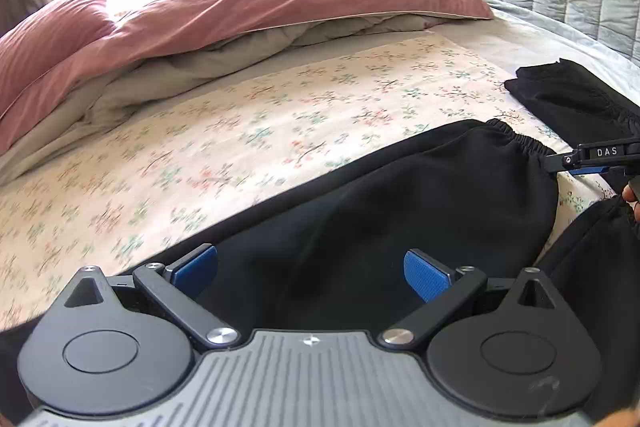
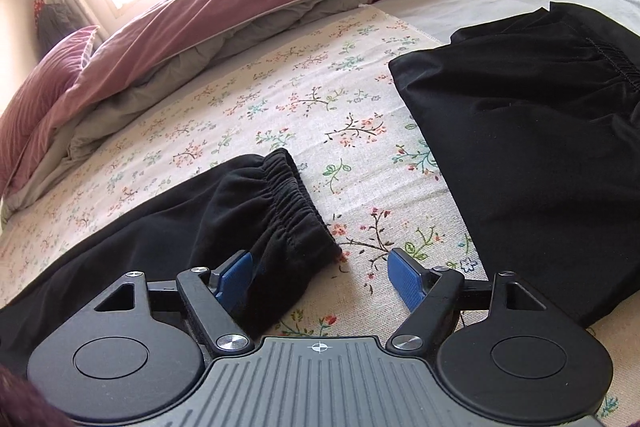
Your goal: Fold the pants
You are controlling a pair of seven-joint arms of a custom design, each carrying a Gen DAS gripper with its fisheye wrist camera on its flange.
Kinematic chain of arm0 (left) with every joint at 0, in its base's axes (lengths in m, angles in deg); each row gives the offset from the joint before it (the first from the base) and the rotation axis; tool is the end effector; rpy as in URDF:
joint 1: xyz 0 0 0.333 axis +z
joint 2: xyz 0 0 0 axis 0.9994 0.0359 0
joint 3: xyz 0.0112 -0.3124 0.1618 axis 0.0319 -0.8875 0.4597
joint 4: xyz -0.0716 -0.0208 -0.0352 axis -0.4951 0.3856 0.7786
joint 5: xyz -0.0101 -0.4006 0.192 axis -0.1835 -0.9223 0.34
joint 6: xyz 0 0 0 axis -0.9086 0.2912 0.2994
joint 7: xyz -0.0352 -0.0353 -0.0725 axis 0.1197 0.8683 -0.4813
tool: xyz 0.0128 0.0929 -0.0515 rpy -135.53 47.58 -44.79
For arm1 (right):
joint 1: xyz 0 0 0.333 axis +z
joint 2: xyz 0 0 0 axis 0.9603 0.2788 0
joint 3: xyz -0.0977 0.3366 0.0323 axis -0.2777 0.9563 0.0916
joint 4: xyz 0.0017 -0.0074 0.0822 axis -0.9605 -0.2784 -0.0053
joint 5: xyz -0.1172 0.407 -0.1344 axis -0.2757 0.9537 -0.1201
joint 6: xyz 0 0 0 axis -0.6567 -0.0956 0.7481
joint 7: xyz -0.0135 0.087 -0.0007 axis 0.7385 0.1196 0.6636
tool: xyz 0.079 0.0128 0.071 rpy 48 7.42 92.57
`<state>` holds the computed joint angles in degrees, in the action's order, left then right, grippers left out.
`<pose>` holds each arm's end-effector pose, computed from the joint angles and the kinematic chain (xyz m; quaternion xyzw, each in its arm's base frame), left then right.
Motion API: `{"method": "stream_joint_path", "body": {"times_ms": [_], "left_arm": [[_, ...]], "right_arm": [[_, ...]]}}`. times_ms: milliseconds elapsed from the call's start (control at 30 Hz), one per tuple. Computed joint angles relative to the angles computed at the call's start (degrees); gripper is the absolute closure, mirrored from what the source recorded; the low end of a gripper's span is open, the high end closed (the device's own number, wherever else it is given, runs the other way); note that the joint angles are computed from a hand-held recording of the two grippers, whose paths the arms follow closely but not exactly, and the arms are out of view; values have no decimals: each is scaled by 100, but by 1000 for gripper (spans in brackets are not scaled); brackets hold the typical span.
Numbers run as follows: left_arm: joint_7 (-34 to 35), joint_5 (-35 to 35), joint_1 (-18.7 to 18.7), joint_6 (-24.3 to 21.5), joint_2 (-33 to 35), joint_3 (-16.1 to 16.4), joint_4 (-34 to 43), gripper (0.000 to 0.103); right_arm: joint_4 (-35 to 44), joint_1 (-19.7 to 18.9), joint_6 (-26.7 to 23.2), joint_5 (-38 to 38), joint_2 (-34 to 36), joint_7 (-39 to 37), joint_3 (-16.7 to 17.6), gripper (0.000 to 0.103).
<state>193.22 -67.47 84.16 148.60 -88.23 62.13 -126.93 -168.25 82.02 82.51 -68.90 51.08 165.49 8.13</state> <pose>0.4868 -0.0032 0.5466 -0.4622 0.7952 -0.2946 0.2595 0.4006 0.1350 0.4766 -0.4446 0.8202 -0.1644 0.3203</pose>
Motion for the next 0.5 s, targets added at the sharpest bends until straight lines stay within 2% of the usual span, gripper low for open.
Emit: {"method": "stream_joint_path", "body": {"times_ms": [67, 100, 200, 367, 500], "left_arm": [[230, -269, -328, 13, 638, 34, 490, 0], [185, -305, -350, -89, 941, -45, 759, 0], [223, -425, -317, -447, 1680, -262, 1437, 1], [-57, -168, -83, -1131, 2369, -610, 2188, 7], [-227, -118, 19, -1352, 2634, -766, 2450, 30]], "right_arm": [[27, 3, 111, 6, 90, -56, -54, 33], [43, 67, 135, 58, 135, -136, -132, 34], [45, 209, 195, 185, 170, -359, -269, 38], [11, 241, 379, 327, 245, -632, -357, 48], [-67, 431, 562, 624, 242, -935, -616, 64]]}}
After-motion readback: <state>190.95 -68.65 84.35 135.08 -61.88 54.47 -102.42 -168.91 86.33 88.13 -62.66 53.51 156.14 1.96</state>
